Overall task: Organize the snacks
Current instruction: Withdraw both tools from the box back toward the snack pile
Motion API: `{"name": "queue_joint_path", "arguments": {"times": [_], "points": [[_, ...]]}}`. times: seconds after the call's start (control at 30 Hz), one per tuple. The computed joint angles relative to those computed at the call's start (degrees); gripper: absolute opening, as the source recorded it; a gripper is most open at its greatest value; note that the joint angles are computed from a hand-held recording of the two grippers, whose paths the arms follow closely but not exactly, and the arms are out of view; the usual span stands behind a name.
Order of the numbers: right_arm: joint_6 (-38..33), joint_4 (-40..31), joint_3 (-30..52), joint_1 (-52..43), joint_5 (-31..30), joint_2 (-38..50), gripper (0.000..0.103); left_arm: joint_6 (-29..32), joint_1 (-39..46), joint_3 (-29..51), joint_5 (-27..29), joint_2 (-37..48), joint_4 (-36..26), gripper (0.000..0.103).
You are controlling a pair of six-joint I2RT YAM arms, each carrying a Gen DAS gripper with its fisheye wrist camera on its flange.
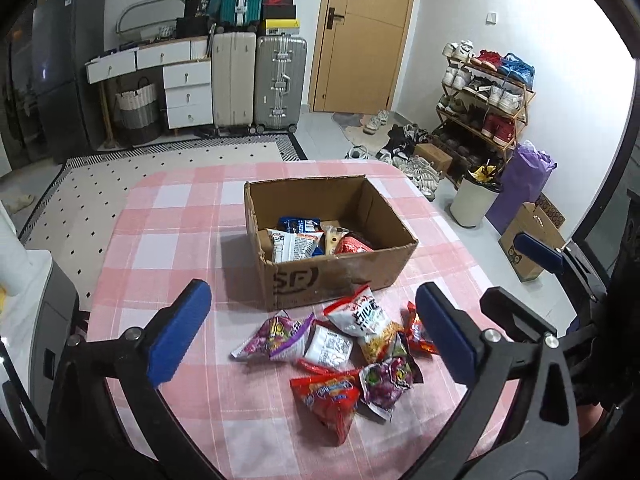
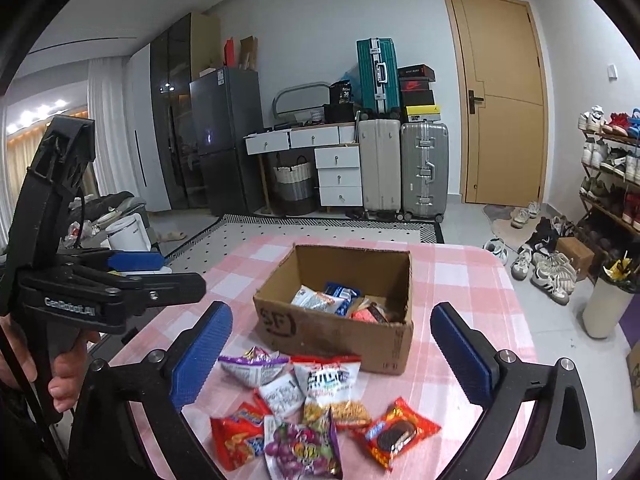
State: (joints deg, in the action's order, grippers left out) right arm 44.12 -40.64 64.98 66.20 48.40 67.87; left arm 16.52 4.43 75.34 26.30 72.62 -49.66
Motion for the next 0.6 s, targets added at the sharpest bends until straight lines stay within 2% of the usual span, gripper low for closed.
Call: {"name": "queue_joint_path", "arguments": {"times": [0.23, 0.37, 0.6], "points": [[13.95, -10.49, 0.16, 10.79, 7.08, 0.22, 0.102, 2.88, 1.99, -6.54, 1.76, -7.45, -1.84, 0.102], [20.84, -15.33, 0.38, 14.84, 8.49, 1.61, 0.102, 4.80, 3.72, -9.70, 2.21, -10.33, -2.31, 0.102], [30.12, -18.93, -0.94, 19.91, 9.10, 3.86, 0.102, 8.06, 8.17, -13.79, 5.06, -10.91, -3.01, 0.102]]}}
